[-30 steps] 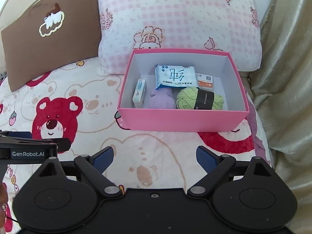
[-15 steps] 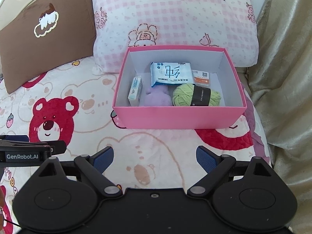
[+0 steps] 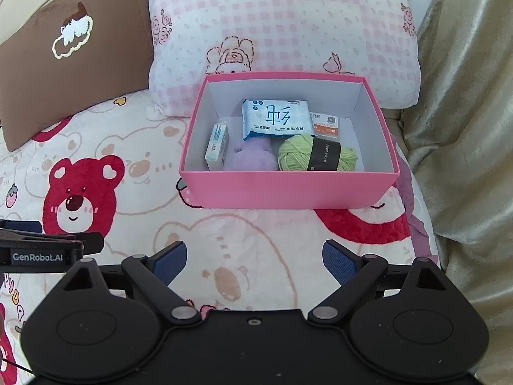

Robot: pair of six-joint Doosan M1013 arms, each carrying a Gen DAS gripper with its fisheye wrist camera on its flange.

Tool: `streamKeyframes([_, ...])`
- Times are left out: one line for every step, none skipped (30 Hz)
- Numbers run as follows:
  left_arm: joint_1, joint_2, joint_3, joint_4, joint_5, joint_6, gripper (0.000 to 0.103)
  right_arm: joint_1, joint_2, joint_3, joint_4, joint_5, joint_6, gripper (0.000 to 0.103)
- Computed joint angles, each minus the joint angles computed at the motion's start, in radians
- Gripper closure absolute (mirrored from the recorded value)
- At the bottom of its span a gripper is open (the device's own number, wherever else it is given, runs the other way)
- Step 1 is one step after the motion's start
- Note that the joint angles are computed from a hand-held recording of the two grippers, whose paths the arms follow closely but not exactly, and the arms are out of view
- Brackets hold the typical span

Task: Organize objects

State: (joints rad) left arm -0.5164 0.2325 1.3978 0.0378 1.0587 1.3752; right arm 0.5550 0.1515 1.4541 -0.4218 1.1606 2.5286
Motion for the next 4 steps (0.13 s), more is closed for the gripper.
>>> streamKeyframes([0.001,0.0,0.0,-0.006,0.0,0.003,0.001,0.0,0.0,0.0,0.001,0.002,0.0,0.009])
streamKeyframes([0.002,-0.001,0.001,-0.011,-0.001,0.001,0.001,0.0,0.001,-0.001,0.002,0.005,-0.003,0.009])
streamKeyframes([0.004,-0.001,0.002,-0.016,-0.001,0.001,0.001,0.001,0.003,-0.002,0.002,0.009,-0.007,0.009])
streamKeyframes([0.004,-0.001,0.002,-0.018,0.0,0.002,0.001,0.001,0.005,-0.004,0.002,0.014,-0.012,0.009])
